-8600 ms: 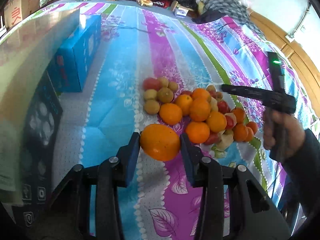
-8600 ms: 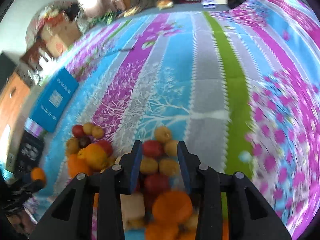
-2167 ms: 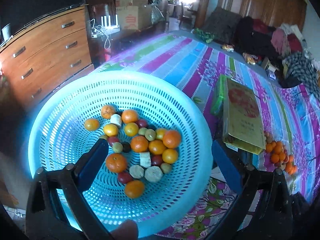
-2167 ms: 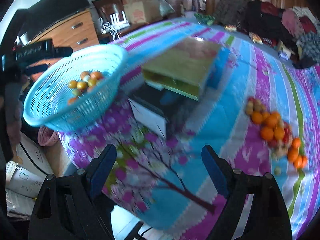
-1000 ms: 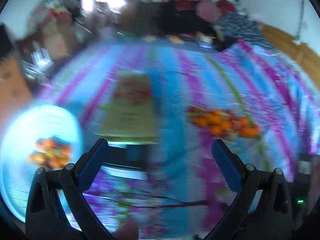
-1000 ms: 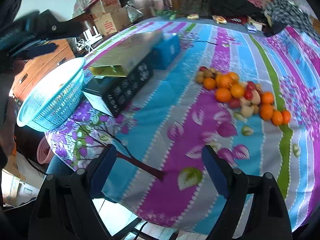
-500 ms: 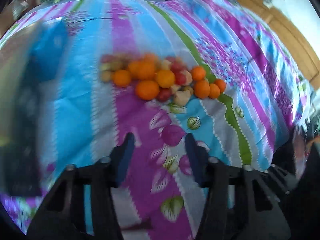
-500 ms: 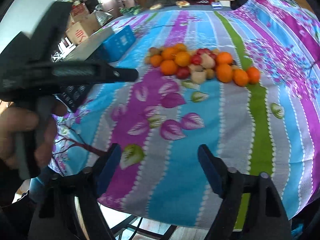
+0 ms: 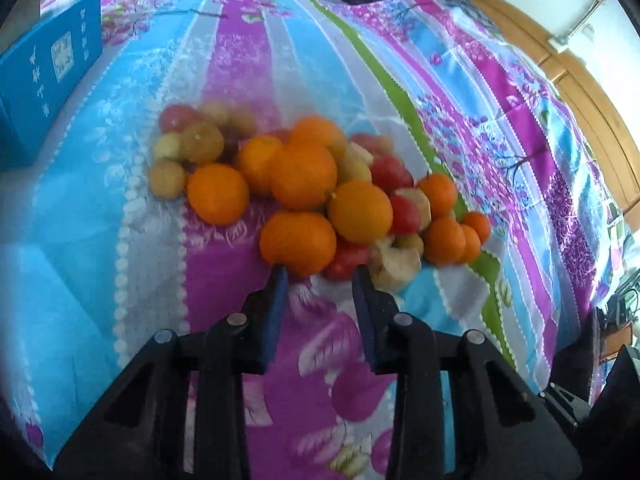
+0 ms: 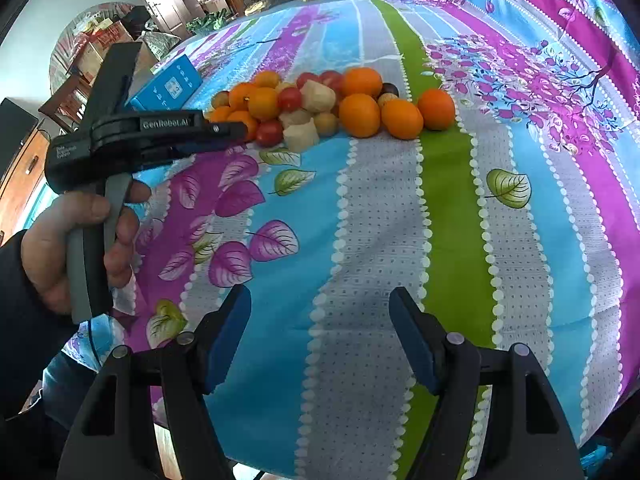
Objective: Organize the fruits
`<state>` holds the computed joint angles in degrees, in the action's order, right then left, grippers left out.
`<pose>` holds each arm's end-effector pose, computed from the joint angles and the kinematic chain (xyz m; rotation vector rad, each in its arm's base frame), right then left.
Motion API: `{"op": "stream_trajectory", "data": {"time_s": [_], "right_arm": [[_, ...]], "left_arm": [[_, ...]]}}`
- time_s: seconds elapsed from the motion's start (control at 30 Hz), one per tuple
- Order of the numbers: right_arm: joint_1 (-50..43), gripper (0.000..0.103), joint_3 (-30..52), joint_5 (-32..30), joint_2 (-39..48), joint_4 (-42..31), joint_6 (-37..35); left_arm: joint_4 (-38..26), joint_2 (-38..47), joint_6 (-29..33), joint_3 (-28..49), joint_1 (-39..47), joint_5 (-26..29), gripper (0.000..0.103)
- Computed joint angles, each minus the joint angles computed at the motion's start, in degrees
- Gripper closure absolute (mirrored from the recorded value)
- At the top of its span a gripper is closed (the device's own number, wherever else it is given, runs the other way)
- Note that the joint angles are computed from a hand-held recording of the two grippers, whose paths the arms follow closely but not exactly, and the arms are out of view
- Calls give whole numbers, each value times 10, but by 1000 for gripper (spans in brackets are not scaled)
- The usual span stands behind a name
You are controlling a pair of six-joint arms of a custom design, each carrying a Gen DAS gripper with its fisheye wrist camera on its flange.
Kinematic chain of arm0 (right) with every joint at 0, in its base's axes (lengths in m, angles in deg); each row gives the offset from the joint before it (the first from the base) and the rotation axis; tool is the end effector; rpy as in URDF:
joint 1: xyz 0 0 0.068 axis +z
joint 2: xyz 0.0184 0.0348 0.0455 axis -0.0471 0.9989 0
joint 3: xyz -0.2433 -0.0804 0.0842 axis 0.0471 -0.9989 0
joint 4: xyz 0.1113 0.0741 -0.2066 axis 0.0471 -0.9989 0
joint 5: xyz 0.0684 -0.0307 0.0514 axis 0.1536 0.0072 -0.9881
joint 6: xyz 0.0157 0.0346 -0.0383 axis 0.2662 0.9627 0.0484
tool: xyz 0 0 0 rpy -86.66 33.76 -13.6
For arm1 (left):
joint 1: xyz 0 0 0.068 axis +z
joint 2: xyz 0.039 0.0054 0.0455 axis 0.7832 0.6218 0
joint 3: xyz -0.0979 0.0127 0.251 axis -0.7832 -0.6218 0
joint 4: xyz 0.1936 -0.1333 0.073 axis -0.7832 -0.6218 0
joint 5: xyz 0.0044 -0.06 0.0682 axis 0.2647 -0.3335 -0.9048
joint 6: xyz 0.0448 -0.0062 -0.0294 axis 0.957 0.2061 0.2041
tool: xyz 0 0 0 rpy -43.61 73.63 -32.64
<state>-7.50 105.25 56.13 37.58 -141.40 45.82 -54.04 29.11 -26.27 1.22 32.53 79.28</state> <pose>0.1567 -0.0037 0.2602 -0.0151 2.6720 0.3279 0.3484 -0.1317 0.2364 0.2079 2.6036 -0.6229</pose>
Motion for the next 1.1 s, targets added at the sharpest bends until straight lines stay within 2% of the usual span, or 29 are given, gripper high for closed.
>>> {"op": "stream_trajectory", "data": {"time_s": [0.1,0.17,0.37,0.47,0.6,0.73,0.87,0.93,1.03,1.1], "right_arm": [[2,27,-7,0,11,10,-1],[8,27,-10,3,15,16,3],[32,27,-17,18,31,32,16],[38,27,-12,20,39,37,14],[28,36,13,0,62,44,1],[10,41,78,-16,122,70,-26],[-6,46,173,-35,222,112,-41],[-3,47,238,-38,289,119,-47],[-9,47,367,-57,416,91,-48],[-15,47,422,-45,468,84,-47]], "left_arm": [[30,11,10,1,0,-27,60],[34,25,20,10,6,-25,56],[39,48,51,24,10,-30,55],[30,41,71,17,6,-26,64],[26,-1,73,-18,10,-23,64],[47,-54,67,-79,28,-13,64],[65,-63,59,-111,46,4,64],[74,-66,56,-118,47,8,64],[85,-64,52,-123,48,14,64],[92,-64,50,-130,55,26,64]]}}
